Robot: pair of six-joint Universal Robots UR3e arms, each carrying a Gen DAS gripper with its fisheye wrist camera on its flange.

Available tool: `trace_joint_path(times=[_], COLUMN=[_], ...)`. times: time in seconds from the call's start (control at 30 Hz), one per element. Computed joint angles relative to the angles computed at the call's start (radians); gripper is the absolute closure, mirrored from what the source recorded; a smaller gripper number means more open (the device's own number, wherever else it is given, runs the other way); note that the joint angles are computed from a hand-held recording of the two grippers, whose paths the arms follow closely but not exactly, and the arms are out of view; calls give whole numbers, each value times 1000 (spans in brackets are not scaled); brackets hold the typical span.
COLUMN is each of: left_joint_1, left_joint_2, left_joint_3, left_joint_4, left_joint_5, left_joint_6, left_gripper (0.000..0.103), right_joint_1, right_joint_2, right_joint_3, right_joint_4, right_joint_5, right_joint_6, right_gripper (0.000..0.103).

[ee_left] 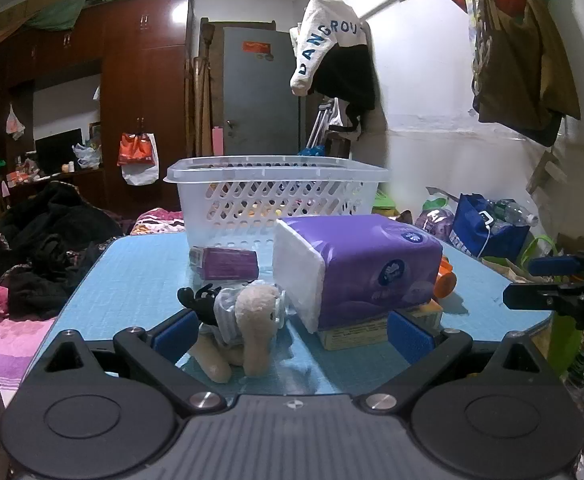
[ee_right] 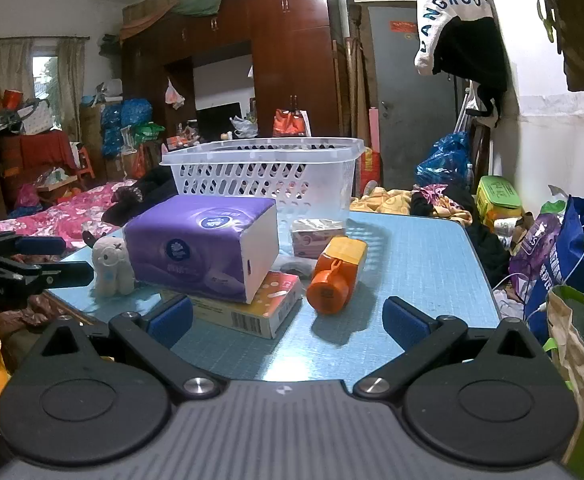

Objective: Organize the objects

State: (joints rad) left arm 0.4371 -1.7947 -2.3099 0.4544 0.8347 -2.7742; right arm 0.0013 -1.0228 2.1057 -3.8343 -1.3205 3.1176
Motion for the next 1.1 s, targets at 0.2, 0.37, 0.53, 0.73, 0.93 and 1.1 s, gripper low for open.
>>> trace_joint_path(times=[0.2, 0.37, 0.53, 0.73, 0.93, 1.1], left_joint_1=[7, 8, 7, 7, 7, 9], left_joint_2=[8, 8, 12, 11, 8, 8], left_joint_3=[-8, -12, -12, -17, -11, -11], left_joint_4=[-1, 8, -8, 1, -6, -7], left_joint_5=[-21, -18, -21, -25, -26, -31], left_joint_6=[9, 8, 21, 26, 26, 31], left_gripper=[1, 1, 1, 1, 1, 1], right_joint_1=[-1, -3, -6, -7, -17, -20], right_joint_2=[0, -1, -2, -6, -12, -12], right_joint_3=[0, 0, 0, 2, 7, 7], right_joint_4=[0, 2, 3, 6, 10, 12], right_joint_5=[0, 1, 3, -2, 6, 9], right_joint_6=[0, 0, 2, 2, 2, -2], right_gripper=[0, 0, 0, 0, 0, 0])
